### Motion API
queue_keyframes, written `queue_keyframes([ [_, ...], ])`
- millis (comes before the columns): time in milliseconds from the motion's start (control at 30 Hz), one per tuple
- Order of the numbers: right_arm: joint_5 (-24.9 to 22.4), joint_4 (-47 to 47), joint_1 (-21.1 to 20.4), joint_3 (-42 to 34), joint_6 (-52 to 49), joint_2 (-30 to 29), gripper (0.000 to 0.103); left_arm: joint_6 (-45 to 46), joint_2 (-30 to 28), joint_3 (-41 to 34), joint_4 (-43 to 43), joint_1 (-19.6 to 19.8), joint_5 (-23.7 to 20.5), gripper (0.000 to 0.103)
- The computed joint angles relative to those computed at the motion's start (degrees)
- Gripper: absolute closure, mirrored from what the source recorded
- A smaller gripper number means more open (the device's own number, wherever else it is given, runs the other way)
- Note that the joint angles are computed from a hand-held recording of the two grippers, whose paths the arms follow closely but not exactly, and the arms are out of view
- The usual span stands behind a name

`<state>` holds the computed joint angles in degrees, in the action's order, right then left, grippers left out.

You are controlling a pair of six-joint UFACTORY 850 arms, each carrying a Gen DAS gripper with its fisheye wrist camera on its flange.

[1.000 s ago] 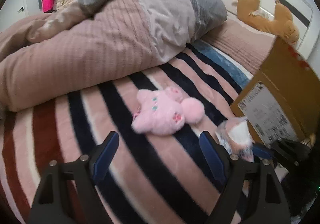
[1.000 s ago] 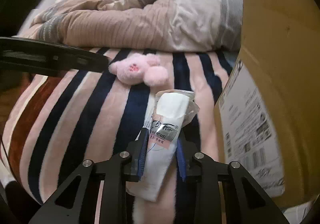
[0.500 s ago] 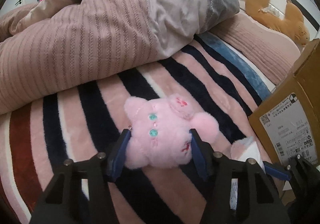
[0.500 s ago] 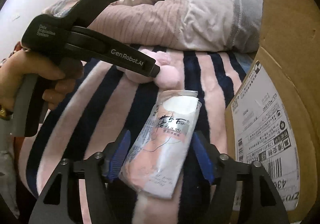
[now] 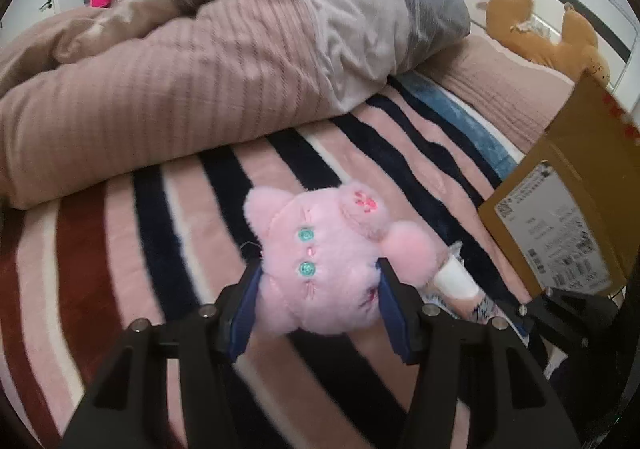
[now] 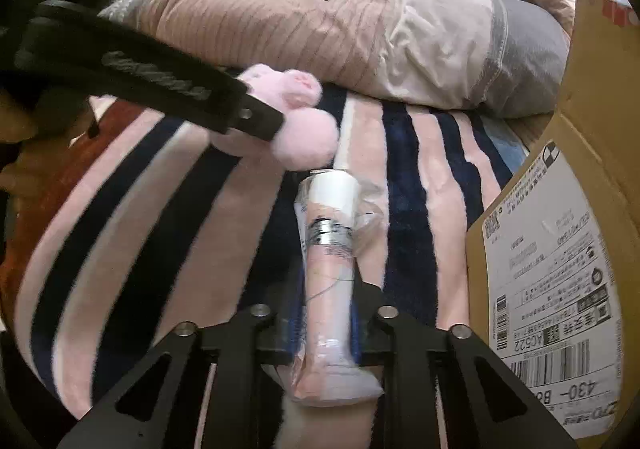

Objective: Organize soft objects
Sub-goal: 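Carry the bunny with the left gripper into the box while the right gripper drops the tissue pack in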

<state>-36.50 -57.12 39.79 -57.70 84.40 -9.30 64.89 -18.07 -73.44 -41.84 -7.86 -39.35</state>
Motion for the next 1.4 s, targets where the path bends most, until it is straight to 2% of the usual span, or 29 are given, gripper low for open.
queue_keyframes([
  [500, -0.9, -7.4, 5.3, -1.8, 3.5, 10.5, 0.090, 6.6, 17.0, 7.8, -6.8, 7.8, -3.1, 0.051],
  [667, -2.7, -10.1, 6.5, -1.8, 4.1, 14.5, 0.090, 7.7, 21.3, 8.5, -8.3, 8.0, -4.7, 0.051],
  [833, -4.4, -11.4, 5.9, -0.1, 4.1, 19.2, 0.090, 6.3, 23.8, 8.1, -8.1, 4.9, -5.1, 0.051],
  [1067, -6.2, -9.5, 2.9, 5.6, 3.6, 27.5, 0.090, 3.0, 24.5, 6.4, -6.2, -4.0, -3.5, 0.051],
  [1233, -5.5, -5.3, -2.1, 10.3, 1.8, 32.5, 0.090, 0.1, 22.8, 4.3, -4.3, -10.3, -2.8, 0.051],
  [1400, -3.2, 4.2, -8.3, 13.3, -7.7, 34.8, 0.085, -2.3, 20.5, 2.4, -1.9, -15.2, -2.3, 0.051],
])
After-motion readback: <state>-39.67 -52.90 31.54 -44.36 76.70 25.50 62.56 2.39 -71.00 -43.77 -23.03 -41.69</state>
